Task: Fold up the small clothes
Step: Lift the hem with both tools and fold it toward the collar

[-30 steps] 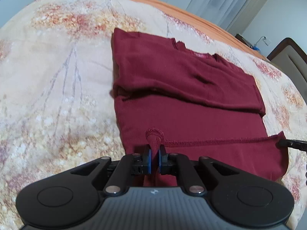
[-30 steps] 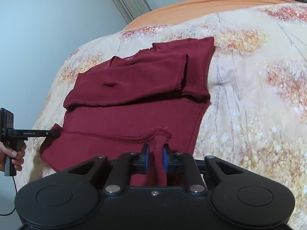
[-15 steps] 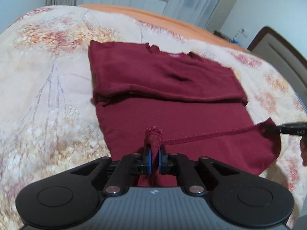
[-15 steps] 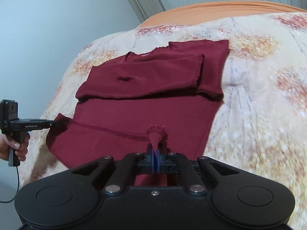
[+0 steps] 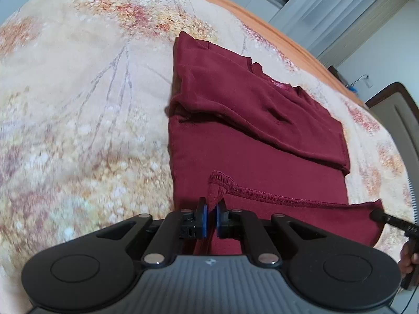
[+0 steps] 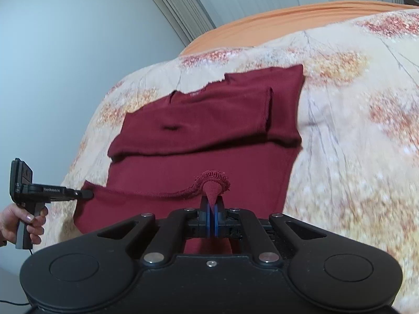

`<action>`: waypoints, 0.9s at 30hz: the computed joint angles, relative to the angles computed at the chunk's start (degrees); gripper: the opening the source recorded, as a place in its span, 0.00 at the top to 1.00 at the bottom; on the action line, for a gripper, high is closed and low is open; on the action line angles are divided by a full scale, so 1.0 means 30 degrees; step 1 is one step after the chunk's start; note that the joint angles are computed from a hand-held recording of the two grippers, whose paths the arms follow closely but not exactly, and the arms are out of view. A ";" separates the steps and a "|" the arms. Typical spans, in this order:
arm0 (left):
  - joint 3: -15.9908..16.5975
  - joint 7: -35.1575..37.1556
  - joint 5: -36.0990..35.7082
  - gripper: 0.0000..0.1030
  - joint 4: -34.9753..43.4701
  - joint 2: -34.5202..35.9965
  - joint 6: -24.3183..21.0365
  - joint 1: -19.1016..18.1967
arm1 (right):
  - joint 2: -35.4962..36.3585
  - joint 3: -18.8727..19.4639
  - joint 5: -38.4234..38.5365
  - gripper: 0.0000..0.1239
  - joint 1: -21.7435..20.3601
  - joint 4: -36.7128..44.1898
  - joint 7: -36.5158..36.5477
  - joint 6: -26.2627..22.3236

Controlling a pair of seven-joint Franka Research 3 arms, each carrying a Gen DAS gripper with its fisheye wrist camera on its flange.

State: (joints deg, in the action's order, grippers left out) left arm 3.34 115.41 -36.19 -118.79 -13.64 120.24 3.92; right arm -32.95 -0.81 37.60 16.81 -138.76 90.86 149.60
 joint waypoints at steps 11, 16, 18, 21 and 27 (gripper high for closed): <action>-0.0392 0.0101 0.0484 0.94 0.0969 0.0633 0.0099 -0.0159 | 0.0897 -0.0219 0.0214 0.98 0.0045 0.1163 -0.0814 -0.0144; -0.0347 0.0309 0.0306 0.94 0.1026 0.0586 -0.0004 -0.0126 | 0.0755 -0.0094 0.0272 0.98 -0.0132 0.1039 -0.0443 -0.0066; -0.0300 0.0327 0.0153 0.94 0.1068 0.0540 -0.0038 -0.0101 | 0.0717 -0.0126 0.0402 0.98 -0.0105 0.1010 -0.0397 0.0093; -0.0229 0.0380 -0.0277 0.94 0.1296 0.0563 0.0004 -0.0101 | 0.0785 -0.0224 0.0638 0.98 -0.0043 0.1119 -0.0394 0.0444; -0.0148 0.0749 -0.1681 0.94 0.2205 0.0950 0.0346 -0.0122 | 0.1324 -0.0616 0.1590 0.98 0.0192 0.1758 -0.0592 0.1634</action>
